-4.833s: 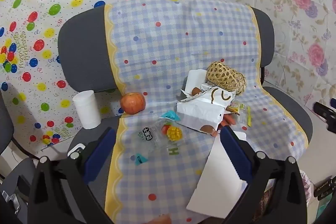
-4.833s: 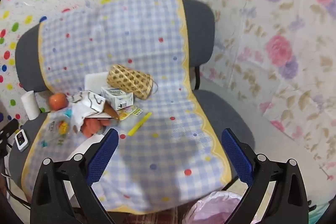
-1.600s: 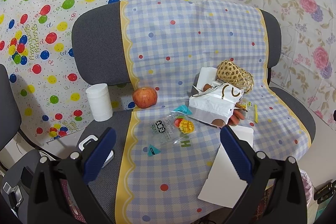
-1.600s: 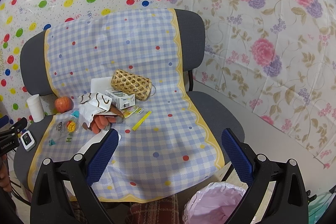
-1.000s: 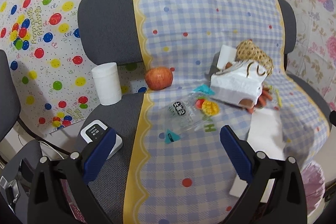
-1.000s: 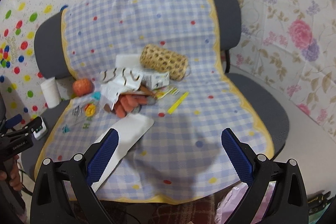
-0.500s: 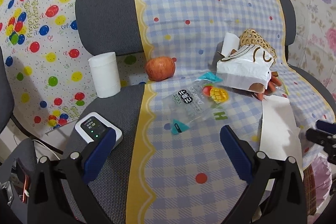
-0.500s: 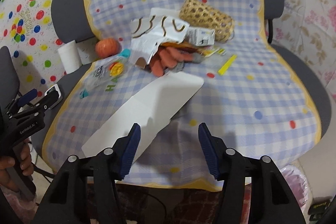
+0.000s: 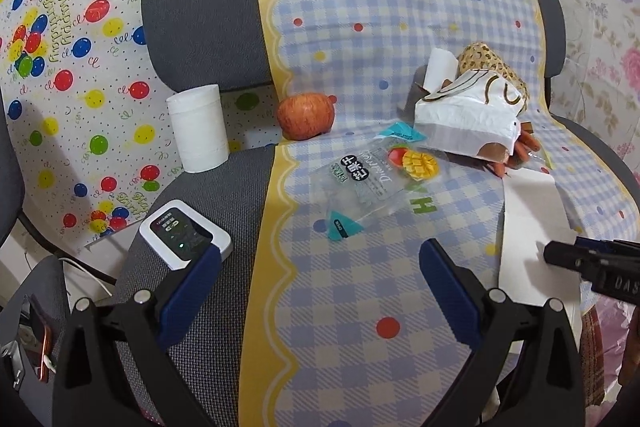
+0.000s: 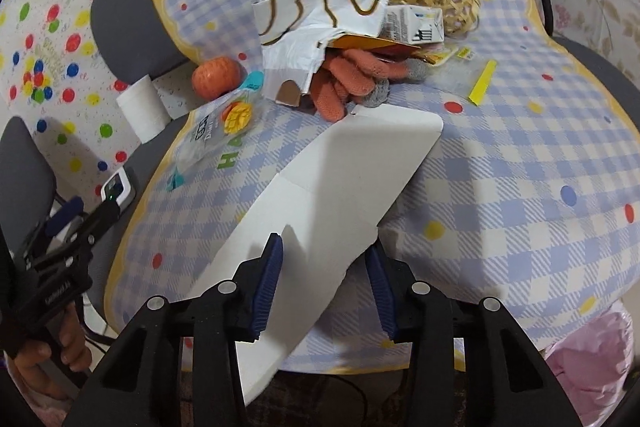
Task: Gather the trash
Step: 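Lift the white sheet with the right gripper while the left gripper grasps the clear snack bag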
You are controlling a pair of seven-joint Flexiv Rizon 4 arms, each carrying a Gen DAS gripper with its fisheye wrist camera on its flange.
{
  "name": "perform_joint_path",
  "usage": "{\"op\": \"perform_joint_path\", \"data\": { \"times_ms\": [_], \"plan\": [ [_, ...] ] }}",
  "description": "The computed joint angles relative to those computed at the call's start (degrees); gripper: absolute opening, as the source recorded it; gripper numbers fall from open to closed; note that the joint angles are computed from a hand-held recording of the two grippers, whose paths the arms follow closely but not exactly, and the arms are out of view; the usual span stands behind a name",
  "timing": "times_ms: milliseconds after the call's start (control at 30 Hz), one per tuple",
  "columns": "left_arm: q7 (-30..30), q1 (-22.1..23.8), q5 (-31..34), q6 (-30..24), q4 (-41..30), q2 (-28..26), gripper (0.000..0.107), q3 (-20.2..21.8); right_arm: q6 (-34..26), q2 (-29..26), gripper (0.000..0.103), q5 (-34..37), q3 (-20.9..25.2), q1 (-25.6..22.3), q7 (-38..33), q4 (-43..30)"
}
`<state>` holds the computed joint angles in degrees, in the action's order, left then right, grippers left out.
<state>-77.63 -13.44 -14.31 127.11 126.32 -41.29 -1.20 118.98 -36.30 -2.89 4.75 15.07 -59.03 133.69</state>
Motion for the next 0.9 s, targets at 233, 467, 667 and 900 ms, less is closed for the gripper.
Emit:
{"op": "perform_joint_path", "data": {
  "times_ms": [233,467,667,900],
  "plan": [
    [0.21,-2.01,-3.76,-1.45,-1.61,-0.88,0.097,1.35,4.78,3.44,0.011,4.92,-3.06,1.83,-1.34,3.17],
    [2.89,-4.15,-5.38,-4.91,-7.23,-3.48,0.097,1.80,4.99,6.83,0.001,28.58,-23.11,22.69,-18.22,2.97],
    [6.16,-5.54,-5.71,-10.41,-13.49,-5.90,0.097,2.04,4.37,6.40,0.001,31.78,-24.90,21.90,-22.55,-0.65],
    [11.93,-12.55,-7.20,-19.51,-19.91,-8.92,0.097,9.70,3.00,6.26,0.001,29.04,-20.86,16.43,-23.03,-2.99]
  ]
}}
